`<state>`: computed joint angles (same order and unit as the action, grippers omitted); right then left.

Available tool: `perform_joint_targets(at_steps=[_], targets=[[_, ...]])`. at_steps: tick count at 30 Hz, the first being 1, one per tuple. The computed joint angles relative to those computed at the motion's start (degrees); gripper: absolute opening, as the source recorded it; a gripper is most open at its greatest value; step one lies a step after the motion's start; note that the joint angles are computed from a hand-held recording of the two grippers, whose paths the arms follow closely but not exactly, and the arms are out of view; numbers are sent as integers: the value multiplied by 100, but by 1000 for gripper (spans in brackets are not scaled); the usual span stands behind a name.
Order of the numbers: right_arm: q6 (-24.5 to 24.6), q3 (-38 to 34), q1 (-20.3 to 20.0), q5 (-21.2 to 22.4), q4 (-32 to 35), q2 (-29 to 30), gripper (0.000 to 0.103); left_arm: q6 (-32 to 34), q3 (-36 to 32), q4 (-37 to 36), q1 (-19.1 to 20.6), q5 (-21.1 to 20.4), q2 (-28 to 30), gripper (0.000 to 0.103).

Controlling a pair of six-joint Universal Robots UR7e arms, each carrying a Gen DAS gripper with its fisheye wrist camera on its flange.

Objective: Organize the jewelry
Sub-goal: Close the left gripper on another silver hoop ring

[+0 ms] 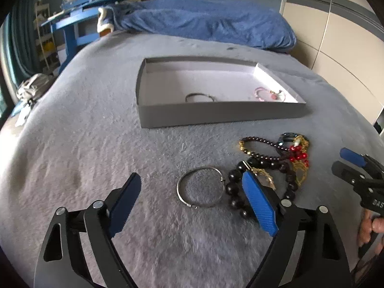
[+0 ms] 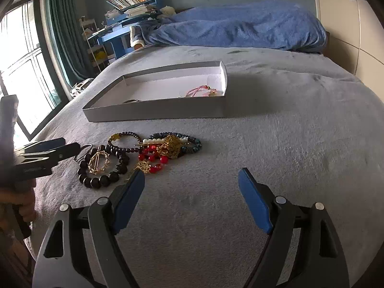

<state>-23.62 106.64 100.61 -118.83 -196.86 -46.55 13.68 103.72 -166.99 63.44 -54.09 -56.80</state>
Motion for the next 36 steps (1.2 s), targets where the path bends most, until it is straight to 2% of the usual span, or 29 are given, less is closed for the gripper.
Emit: perform_joint_targets(at_steps=[1, 4, 6, 9, 13, 18, 22, 25, 27, 28, 32, 35, 36], targets=[[8, -1, 1, -1, 13, -1, 79, -36, -51, 86, 15, 0, 35, 83], [35, -4, -14, 24, 59, -14, 79, -117, -166, 330, 72, -92, 94, 70], [54, -12, -20, 40, 77, -14, 79, -106, -180, 387, 79, -143, 81, 46], [35, -14, -15, 34, 58, -1, 79, -75, -143, 396, 72, -74, 54, 28], [-1, -24, -3, 33, 44, 17, 79, -77, -58, 314, 109, -103, -63, 21], [-5, -37, -1, 33, 57, 23, 79, -179, -3, 336, 155, -8, -190, 20], [-1, -24, 0, 47, 49, 22, 80, -339, -6, 440, 202, -96, -249, 20], [18, -28, 0, 47, 52, 28, 80, -388, 1, 402, 211, -251, -269, 39], [22, -34, -1, 50, 63, 32, 80, -378, 17, 247, 193, -343, -253, 57], [23, -34, -1, 52, 60, 33, 80, -344, 10, 204, 182, -358, -231, 59], [57, -35, -15, 76, 88, 23, 80, -321, -170, 419, 150, -316, -41, 61], [95, -37, -26, 95, 114, 17, 80, -214, -218, 448, 117, -118, 88, 61], [102, -34, -28, 101, 119, 12, 80, -182, -224, 452, 118, -106, 99, 57]])
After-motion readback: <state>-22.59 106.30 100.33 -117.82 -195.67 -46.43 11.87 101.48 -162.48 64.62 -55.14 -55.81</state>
